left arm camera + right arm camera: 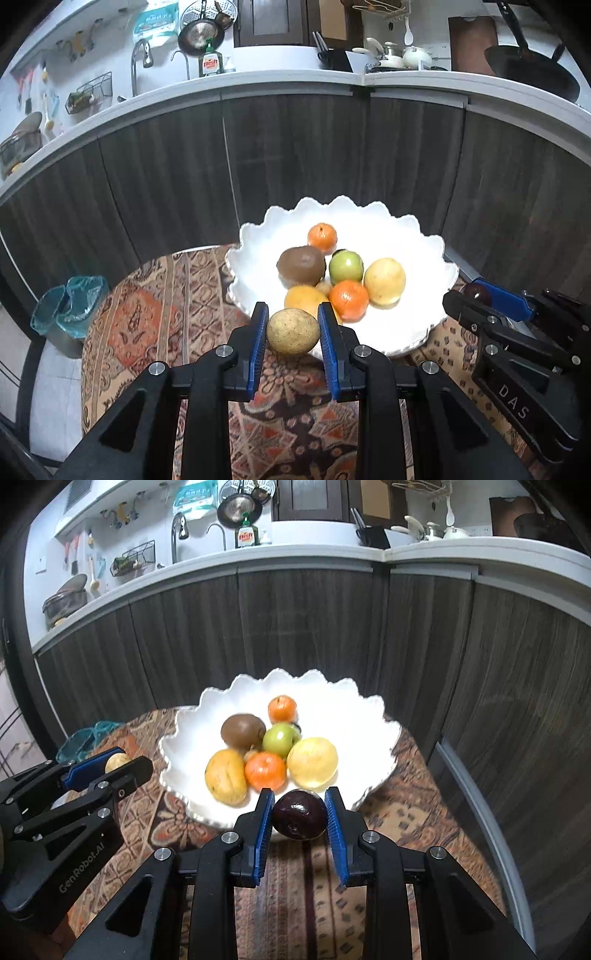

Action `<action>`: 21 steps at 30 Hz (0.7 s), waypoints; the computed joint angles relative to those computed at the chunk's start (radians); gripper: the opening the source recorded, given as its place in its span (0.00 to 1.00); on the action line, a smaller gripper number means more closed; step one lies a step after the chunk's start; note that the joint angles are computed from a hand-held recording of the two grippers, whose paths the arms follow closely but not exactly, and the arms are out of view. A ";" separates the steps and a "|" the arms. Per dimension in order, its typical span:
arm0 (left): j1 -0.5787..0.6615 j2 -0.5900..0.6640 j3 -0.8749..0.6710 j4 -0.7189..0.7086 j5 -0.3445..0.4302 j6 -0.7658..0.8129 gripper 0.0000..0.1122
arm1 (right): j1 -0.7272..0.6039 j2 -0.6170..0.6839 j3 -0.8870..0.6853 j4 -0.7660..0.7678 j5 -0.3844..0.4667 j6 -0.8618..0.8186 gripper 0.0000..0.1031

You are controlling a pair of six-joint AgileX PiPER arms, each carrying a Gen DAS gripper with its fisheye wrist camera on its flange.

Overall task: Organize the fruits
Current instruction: 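Lift and carry the brown fruit and dark plum over the white bowl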

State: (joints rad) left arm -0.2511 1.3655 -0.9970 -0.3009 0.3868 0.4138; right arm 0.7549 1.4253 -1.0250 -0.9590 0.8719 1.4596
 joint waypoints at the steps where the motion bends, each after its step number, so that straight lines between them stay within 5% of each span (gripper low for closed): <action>1: -0.003 0.004 -0.007 0.003 -0.002 -0.005 0.24 | -0.005 -0.003 -0.002 -0.004 -0.001 -0.003 0.28; 21: -0.038 0.225 -0.190 0.093 -0.031 -0.119 0.24 | -0.177 0.096 -0.092 -0.016 -0.125 -0.099 0.29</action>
State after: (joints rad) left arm -0.2891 1.5903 -1.1870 -0.2075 0.3561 0.2952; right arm 0.5783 1.5210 -1.1172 -0.9752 0.7474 1.3609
